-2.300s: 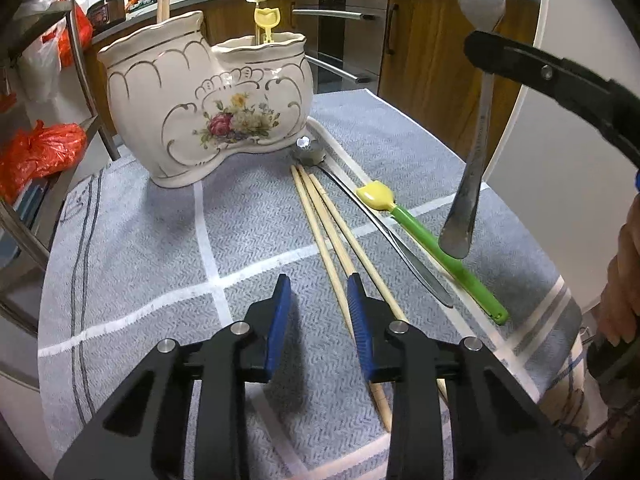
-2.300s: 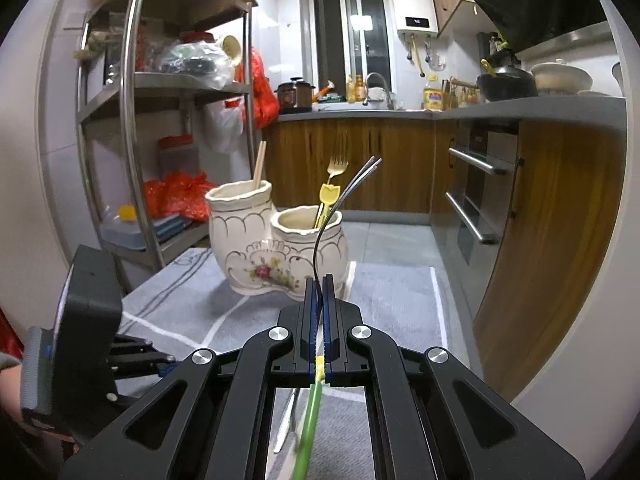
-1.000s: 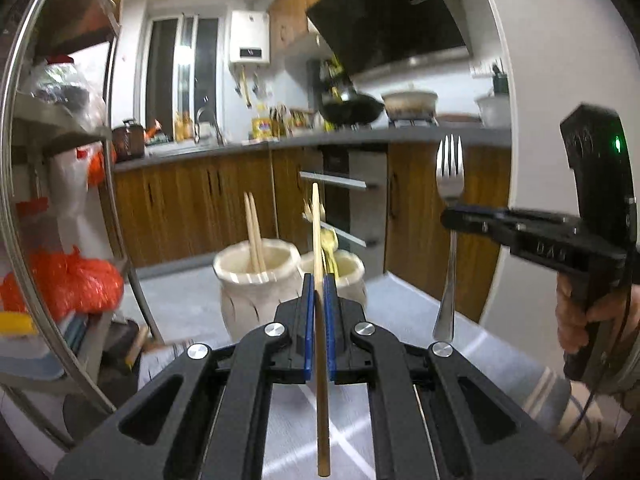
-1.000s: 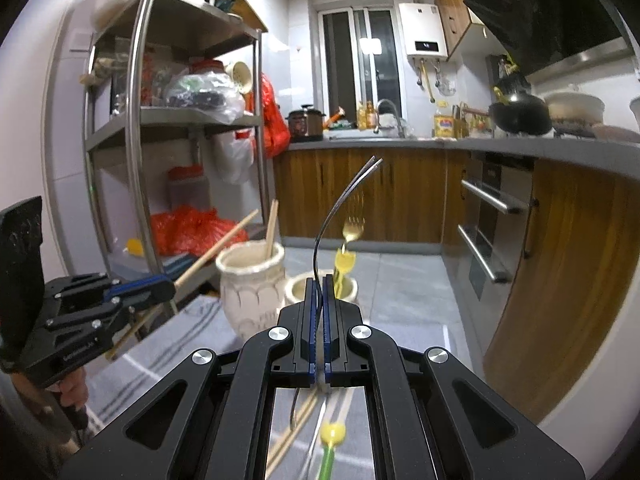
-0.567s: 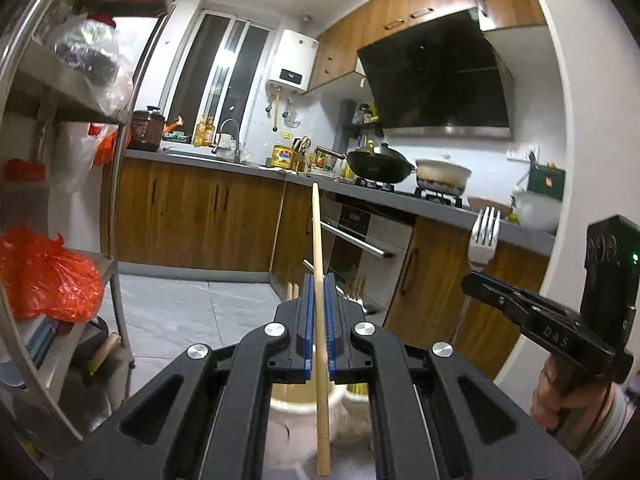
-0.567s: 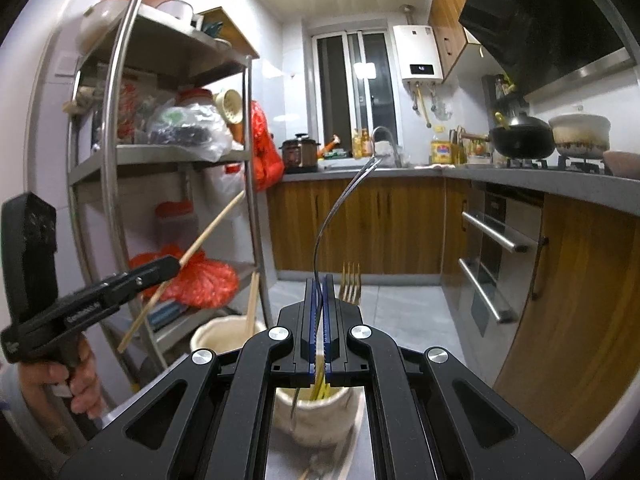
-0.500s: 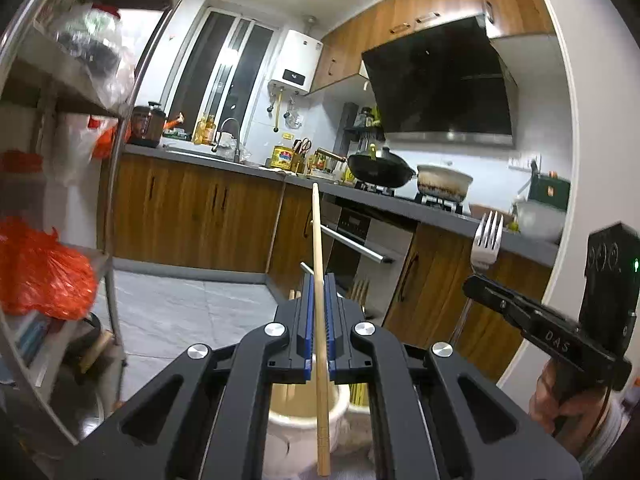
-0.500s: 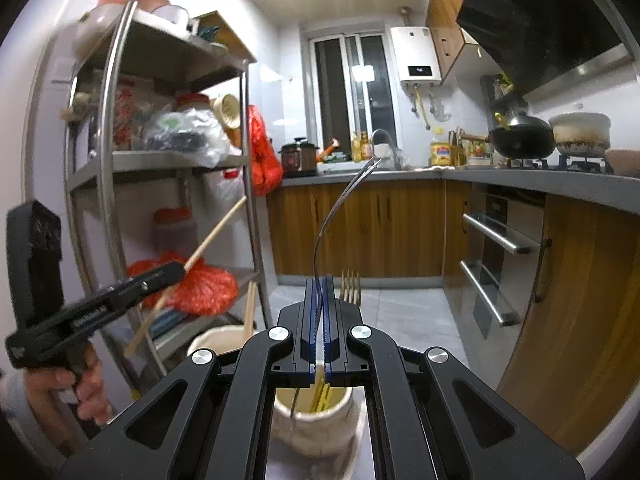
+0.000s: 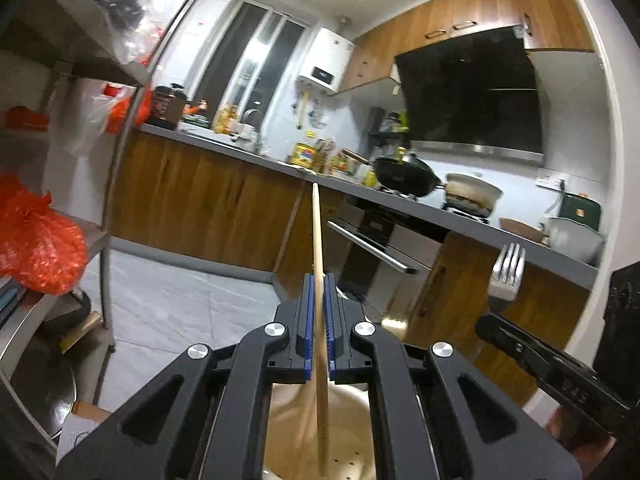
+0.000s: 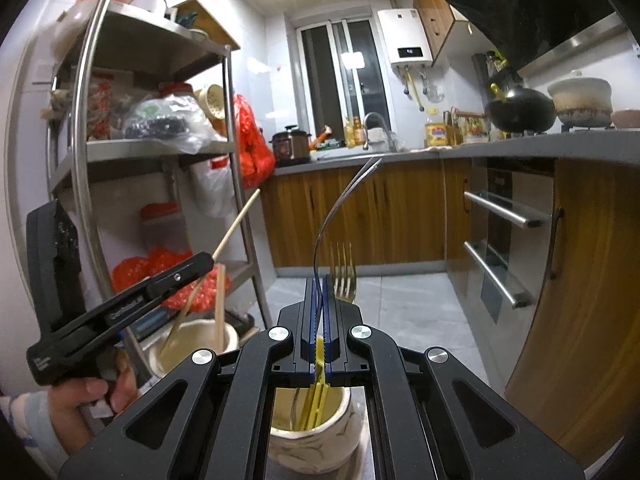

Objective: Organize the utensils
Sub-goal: 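Carry the chopstick to the large cup while the right tool carries the fork to the small cup, then release the chopstick into the large cup while the right tool releases the fork into the small cup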

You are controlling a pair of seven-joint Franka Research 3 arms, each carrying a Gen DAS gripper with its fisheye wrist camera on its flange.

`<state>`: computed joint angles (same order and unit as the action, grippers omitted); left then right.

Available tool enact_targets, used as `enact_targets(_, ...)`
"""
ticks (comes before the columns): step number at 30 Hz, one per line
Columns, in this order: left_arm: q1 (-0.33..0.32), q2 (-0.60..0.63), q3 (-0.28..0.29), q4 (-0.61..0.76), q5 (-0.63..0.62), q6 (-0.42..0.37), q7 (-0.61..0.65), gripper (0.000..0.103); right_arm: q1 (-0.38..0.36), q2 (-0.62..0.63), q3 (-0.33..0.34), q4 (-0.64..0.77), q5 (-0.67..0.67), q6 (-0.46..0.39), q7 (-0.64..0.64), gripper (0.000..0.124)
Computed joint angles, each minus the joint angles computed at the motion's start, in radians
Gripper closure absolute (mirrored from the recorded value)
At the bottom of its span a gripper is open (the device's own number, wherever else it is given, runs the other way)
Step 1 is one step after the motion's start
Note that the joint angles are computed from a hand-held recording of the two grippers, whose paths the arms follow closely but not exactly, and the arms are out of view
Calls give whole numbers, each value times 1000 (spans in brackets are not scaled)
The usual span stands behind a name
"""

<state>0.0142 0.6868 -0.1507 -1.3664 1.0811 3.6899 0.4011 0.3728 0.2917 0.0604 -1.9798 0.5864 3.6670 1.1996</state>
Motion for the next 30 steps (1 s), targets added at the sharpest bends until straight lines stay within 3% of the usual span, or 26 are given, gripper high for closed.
enact_targets(1, -23, -9, 25, -30, -62, -4, 52, 99, -1, 5, 0, 3, -1, -8, 0, 121)
enact_targets(3, -25, -15, 22, -49, -82, -17, 89, 98, 0, 9, -3, 7, 2, -22, -2, 121)
enact_targets(6, 14, -25, -21, -58, 10, -47, 54, 98, 16, 13, -20, 16, 33, -59, -27, 121)
enact_targets(13, 58, -133, -39, -170, 149, -100, 27, 98, 70, 5, -76, 31, 140, -154, -86, 120)
enact_targets(16, 71, -169, -45, -191, 247, -137, -27, 98, 151, 7, -155, 48, 240, -196, -156, 120)
enact_targets(19, 69, -181, -36, -167, 397, -165, -176, 98, 229, 16, -238, 65, 319, -238, -204, 120)
enact_targets(22, 38, -195, 7, -196, 341, -150, -123, 98, 334, 27, -358, 75, 359, -286, -209, 120)
enact_targets(24, 26, -193, 24, -177, 386, -149, -175, 97, 393, 36, -431, 78, 356, -318, -185, 120)
enact_targets(25, 17, -193, 36, -168, 403, -148, -200, 96, 452, 47, -501, 81, 356, -344, -164, 120)
enact_targets(28, -14, -192, 80, -137, 471, -140, -295, 86, 541, 67, -614, 80, 318, -394, -97, 120)
enact_targets(30, -31, -200, 103, -145, 453, -134, -280, 84, 554, 68, -634, 76, 291, -413, -65, 120)
